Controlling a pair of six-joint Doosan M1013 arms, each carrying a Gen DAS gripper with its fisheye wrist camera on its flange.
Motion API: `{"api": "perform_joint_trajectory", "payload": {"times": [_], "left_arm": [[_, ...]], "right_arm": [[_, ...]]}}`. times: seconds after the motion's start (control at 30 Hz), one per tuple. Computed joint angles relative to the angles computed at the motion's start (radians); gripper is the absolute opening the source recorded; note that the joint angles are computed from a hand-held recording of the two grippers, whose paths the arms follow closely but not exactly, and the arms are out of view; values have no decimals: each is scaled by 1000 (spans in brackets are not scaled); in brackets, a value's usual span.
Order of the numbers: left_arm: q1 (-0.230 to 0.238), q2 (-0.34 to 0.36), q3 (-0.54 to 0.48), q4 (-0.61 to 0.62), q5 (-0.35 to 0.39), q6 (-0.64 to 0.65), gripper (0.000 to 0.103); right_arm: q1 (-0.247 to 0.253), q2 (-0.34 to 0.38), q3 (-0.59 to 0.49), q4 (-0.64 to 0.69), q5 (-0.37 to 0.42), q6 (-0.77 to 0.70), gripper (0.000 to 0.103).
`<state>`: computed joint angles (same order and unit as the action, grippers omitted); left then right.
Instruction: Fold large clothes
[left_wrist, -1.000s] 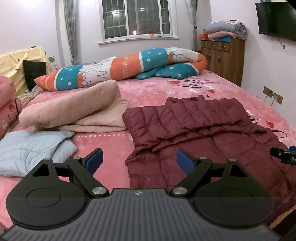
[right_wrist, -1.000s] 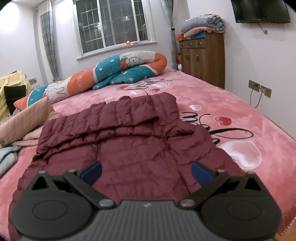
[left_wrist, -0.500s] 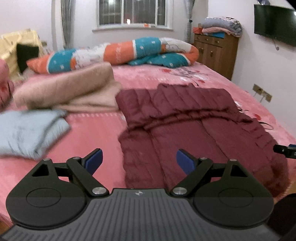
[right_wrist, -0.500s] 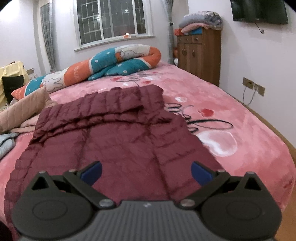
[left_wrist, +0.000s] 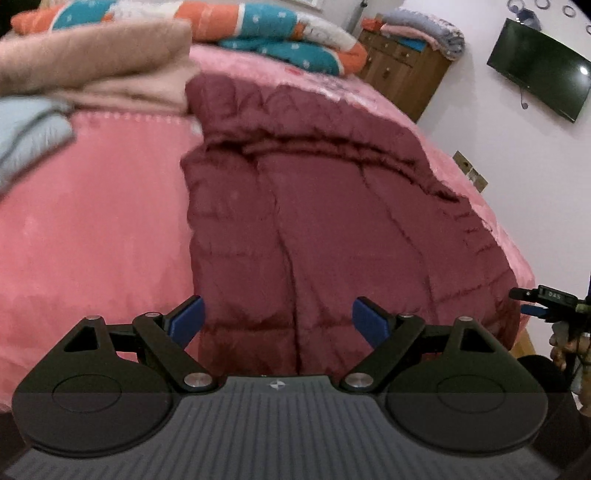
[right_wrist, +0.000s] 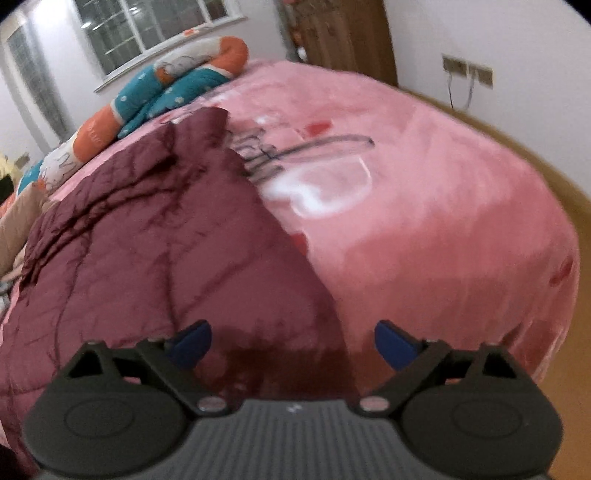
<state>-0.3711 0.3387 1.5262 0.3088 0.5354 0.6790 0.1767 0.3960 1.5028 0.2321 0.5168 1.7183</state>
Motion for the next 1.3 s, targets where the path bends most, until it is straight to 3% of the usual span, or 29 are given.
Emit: {"api": "perform_joint_trajectory", "payload": {"times": [0.13, 0.3, 0.57, 0.67, 0.73, 0.77, 0.83, 0.87, 0.9, 1.07, 1.17, 1.3], "left_arm": [[16, 13, 3, -50, -3, 30, 103], [45, 28, 12, -232, -15, 153, 103], [60, 49, 18, -430, -18, 366, 103], [58, 57, 15, -523, -19, 472, 103], [53, 63, 10, -536, -13, 503, 103], [50, 65, 9, -534, -13, 511, 100], [51, 68, 9, -570, -15, 552, 83], [51, 67, 11, -593, -16, 571, 65], [52, 68, 12, -611, -19, 582, 54], [56, 62, 26, -695, -64, 626, 21], [63, 53, 39, -803, -106, 705, 15], [77, 44, 58, -1081, -159, 943, 13]], "right_arm": [[-26, 6, 15, 157, -9, -97, 96], [-42, 28, -1, 325, 25, -259, 99], [-45, 53, -36, 360, 107, -320, 97], [-45, 48, -35, 359, 129, -342, 81], [-49, 46, -37, 384, 157, -382, 54], [-50, 48, -41, 401, 173, -400, 48], [-50, 50, -47, 426, 199, -435, 28], [-47, 50, -51, 423, 208, -442, 24], [-45, 51, -57, 417, 215, -441, 19], [-50, 62, -87, 450, 275, -437, 8], [-56, 62, -95, 506, 301, -448, 7], [-73, 60, -95, 670, 327, -520, 6]]}}
